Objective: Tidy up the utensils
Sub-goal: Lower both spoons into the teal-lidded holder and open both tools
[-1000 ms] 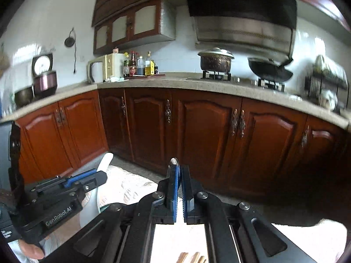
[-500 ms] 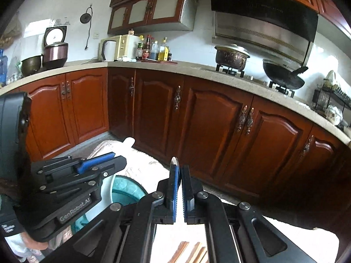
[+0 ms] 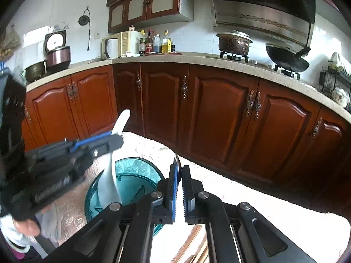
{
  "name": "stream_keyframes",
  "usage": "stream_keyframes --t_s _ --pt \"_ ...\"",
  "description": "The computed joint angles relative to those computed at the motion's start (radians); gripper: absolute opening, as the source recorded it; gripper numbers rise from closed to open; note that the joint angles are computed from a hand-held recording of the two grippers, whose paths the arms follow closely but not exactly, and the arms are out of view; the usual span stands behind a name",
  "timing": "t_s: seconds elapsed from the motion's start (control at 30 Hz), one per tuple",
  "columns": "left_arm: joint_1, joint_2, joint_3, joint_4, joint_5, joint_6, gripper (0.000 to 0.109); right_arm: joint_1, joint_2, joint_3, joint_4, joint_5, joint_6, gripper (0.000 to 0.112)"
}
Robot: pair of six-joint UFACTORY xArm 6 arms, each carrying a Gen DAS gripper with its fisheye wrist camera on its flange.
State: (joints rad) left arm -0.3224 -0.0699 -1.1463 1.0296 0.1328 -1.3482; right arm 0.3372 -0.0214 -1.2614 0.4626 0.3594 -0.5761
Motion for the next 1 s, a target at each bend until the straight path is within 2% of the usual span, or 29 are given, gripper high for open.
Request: stream_keyframes --t_s 0.27,0.33,0.63,0.7,0.77,0.83,0.93,1.0 --pt "-0.062 -0.005 0.041 0.032 0.019 -0.039 0.013 -0.027 -0.001 -0.019 0.086 0.081 -0.020 0.006" --pt "-0.075 -0.014 0.052 0.024 0.029 -0.012 0.013 -0.029 -0.005 -0.017 0.092 0.094 -0.028 0.006" --pt "-0.107 -0.067 0.129 -0.244 0.071 0.245 0.013 -0.055 0.028 -0.061 0.194 0.230 -0.039 0.011" --pt "-0.118 -0.078 0.134 -0.290 0.088 0.292 0.018 -0.062 0.031 -0.067 0.195 0.264 -0.019 0.015" --pt "-0.125 -0.094 0.143 -0.310 0.095 0.309 0.040 -0.065 0.017 -0.053 0.198 0.258 -0.021 0.016" --pt "-0.127 -0.114 0.158 -0.323 0.090 0.308 0.051 -0.067 -0.003 -0.037 0.202 0.252 -0.030 0.021" --pt "-0.139 -0.144 0.172 -0.341 0.111 0.317 0.053 -0.073 -0.055 0.015 0.175 0.227 -0.017 0.027" --pt "-0.149 -0.162 0.179 -0.366 0.128 0.337 0.053 -0.076 -0.089 0.053 0.065 0.209 0.076 0.028"
